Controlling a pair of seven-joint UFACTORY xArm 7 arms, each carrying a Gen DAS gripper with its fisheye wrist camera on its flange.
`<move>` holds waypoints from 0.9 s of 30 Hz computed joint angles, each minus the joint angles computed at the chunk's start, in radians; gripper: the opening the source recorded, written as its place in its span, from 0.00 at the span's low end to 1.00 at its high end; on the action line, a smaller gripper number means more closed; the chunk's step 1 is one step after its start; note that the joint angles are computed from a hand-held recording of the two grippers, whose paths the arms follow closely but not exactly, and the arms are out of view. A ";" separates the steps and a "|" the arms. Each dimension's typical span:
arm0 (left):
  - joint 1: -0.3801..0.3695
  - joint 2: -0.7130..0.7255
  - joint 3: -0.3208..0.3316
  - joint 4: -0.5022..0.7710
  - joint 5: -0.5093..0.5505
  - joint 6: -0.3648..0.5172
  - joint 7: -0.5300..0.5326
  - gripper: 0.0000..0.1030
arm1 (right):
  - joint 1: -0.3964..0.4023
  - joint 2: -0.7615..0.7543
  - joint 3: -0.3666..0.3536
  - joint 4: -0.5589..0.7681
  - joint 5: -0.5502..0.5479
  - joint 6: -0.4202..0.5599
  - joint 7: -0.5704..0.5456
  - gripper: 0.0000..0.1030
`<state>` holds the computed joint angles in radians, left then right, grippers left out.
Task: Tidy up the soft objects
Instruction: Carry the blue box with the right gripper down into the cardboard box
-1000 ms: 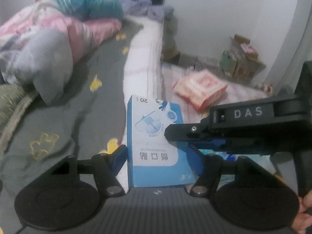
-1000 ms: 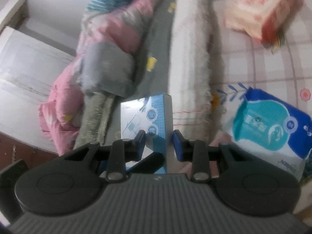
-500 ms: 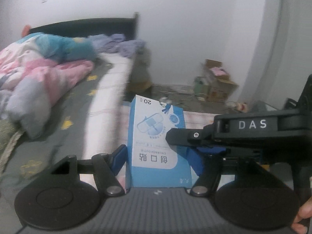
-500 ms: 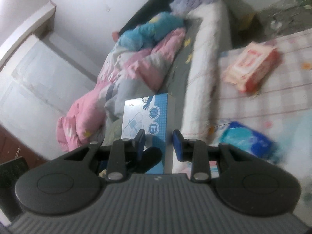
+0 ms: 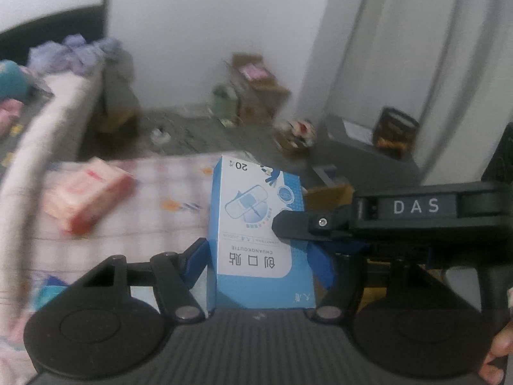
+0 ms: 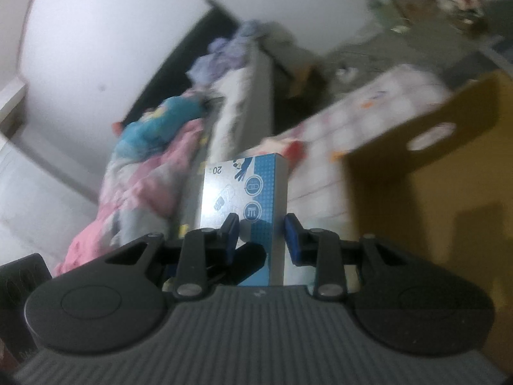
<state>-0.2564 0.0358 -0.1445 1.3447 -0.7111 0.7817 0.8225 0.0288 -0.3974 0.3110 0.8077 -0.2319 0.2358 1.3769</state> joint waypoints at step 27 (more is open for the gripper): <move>-0.039 0.191 -0.088 0.125 0.264 -0.010 -0.114 0.81 | 0.602 0.250 -0.757 -0.152 0.983 -0.153 -0.921 0.30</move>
